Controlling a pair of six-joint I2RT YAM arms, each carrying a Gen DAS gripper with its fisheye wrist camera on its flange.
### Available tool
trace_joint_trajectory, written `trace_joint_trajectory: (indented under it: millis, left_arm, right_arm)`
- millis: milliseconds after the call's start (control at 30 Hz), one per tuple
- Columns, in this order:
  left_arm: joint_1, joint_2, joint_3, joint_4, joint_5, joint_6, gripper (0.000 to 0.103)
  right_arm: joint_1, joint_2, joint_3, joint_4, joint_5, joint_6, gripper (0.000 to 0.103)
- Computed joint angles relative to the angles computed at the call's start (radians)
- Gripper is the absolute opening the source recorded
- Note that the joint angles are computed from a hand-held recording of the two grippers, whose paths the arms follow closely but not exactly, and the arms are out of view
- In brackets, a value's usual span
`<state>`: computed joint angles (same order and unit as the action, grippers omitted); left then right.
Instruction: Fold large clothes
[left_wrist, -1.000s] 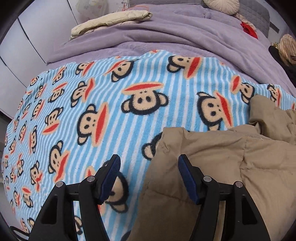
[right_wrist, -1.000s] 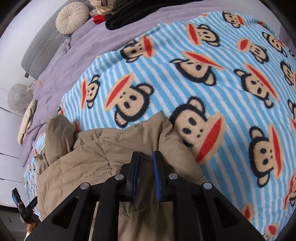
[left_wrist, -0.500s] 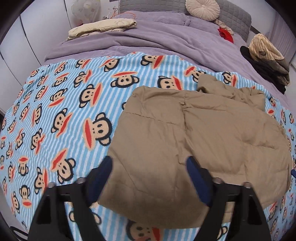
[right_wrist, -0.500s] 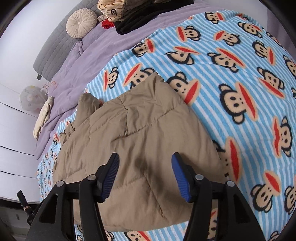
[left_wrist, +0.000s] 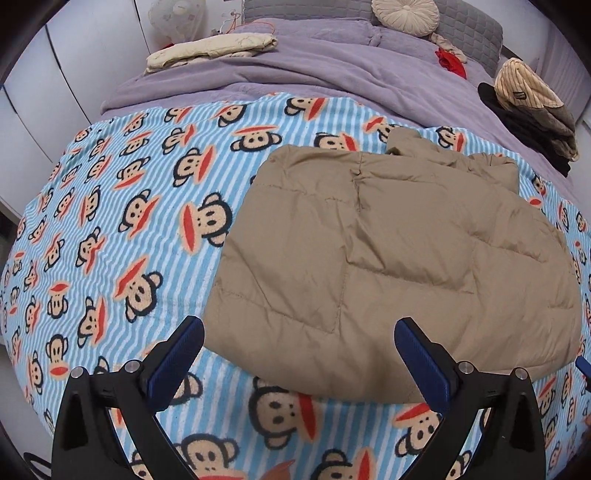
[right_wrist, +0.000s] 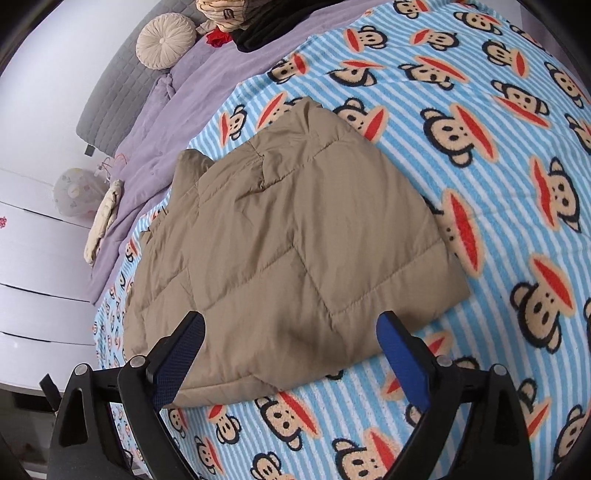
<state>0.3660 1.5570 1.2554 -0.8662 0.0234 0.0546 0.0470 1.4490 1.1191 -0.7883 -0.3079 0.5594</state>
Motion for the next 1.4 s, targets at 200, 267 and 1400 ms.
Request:
trace_joint_trajectory:
  millis: [200,267,1400]
  left_arm:
    - [0.018,0.018,-0.045,-0.021,0.002,0.019,0.103]
    - [0.027,0.026,-0.06,-0.021,0.021,0.037,0.103]
    - [0.174,0.375,-0.001,0.117,0.584,-0.118,0.103]
  right_arm:
    - [0.003,-0.046,-0.102,0.023,-0.044,0.024,0.096]
    - [-0.004,-0.046,-0.139,0.027,-0.093,0.035,0.096]
    - [0.005,0.249,-0.35,0.789,-0.45,0.429,0.096]
